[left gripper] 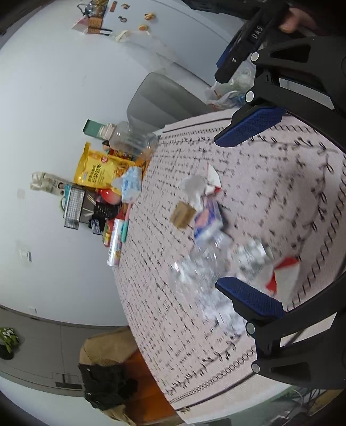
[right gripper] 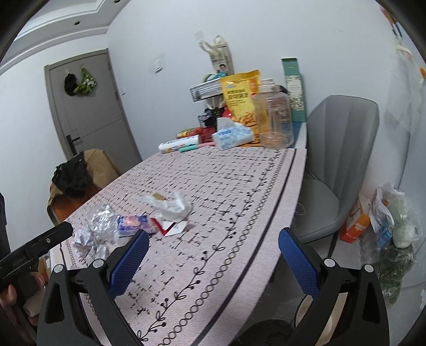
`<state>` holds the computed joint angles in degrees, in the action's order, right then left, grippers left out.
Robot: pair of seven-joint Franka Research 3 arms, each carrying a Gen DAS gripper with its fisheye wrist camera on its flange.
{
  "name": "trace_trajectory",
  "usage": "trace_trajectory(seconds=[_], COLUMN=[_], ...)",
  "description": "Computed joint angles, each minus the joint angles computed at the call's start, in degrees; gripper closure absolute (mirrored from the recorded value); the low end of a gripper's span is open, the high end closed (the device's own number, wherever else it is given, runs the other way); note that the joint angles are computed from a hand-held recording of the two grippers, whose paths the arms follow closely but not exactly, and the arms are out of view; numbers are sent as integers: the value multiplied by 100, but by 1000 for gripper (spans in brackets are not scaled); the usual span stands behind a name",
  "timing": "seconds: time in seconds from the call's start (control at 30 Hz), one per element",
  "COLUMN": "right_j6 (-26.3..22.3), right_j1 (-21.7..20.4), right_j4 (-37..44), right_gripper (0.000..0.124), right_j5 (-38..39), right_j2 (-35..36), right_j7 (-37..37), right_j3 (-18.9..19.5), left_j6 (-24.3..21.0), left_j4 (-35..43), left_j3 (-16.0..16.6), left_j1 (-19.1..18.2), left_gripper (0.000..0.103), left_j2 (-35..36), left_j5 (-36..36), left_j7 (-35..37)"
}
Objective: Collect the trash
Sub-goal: 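Move both tools back over the table, then grasp crumpled foil with the left tool while the right tool grasps a blue wrapper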
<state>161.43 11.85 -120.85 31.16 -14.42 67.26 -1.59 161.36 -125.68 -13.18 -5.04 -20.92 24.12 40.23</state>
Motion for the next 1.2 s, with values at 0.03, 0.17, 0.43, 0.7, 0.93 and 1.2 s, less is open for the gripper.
trace_trajectory(seconds=[0.03, 0.17, 0.43, 0.7, 0.93, 1.2], right_j6=[-30, -207, -533, -995, -1173, -1320], right_j1=[30, 121, 230, 297, 338, 410], right_j4=[-10, 33, 241, 768, 1286, 1851], right_gripper=[29, 29, 29, 29, 39, 44], right_j5=[23, 69, 287, 413, -168, -611], right_j2=[-14, 16, 203, 629, 1183, 1718], right_j7=[-62, -242, -544, -1163, -1253, -1236], right_j3=[-11, -4, 36, 159, 429, 588], left_j6=[-22, -68, -13, 20, 42, 103], left_j4=[-80, -429, -720, -588, -448, -715], left_j3=[190, 361, 589, 792, 1097, 796], left_j1=[-164, -55, 165, 159, -155, 246], left_gripper=[6, 6, 6, 9, 45, 67], left_j2=[-33, -282, -360, 85, 410, 3], left_j5=[-208, -415, -805, -1199, -2126, -1931], left_j7=[249, 292, 363, 668, 1359, 981])
